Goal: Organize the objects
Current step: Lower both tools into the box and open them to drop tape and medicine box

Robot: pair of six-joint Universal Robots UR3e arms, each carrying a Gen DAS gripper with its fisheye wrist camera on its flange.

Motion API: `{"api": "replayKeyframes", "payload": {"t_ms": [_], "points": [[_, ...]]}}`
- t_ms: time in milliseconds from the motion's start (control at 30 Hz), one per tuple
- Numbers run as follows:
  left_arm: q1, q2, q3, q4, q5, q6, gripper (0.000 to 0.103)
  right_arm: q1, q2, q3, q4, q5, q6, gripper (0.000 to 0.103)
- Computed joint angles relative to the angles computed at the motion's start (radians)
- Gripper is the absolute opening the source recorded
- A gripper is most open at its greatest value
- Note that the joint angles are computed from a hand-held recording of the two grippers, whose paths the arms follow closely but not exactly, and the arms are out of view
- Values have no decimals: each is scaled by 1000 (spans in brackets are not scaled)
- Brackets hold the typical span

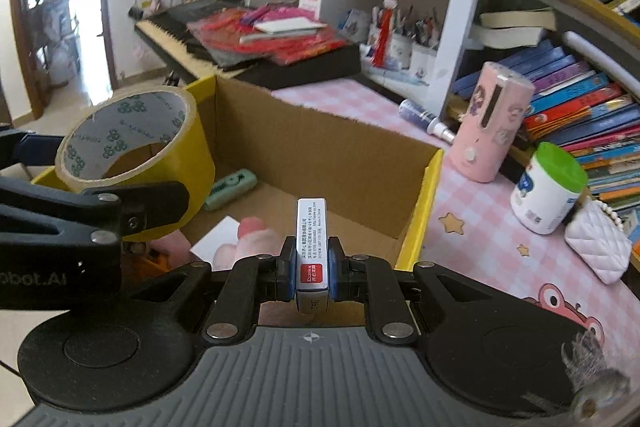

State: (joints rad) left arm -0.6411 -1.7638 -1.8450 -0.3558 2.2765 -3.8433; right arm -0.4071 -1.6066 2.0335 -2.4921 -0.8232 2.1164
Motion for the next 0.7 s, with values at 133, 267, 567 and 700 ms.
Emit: {"api": "replayKeyframes", "payload": {"t_ms": [133,267,567,700], "points": [[31,-12,5,-4,-40,14,90,37,53,-58,30,-37,-23,14],[65,-17,0,1,-90,9,90,56,75,-71,15,-55,-65,14],[84,-41,9,-3,-105,10,90,78,111,-120,49,-71,-129,14],[81,-50,12,3,-93,7,91,83,117,-126,49,-76,-135,14]]}}
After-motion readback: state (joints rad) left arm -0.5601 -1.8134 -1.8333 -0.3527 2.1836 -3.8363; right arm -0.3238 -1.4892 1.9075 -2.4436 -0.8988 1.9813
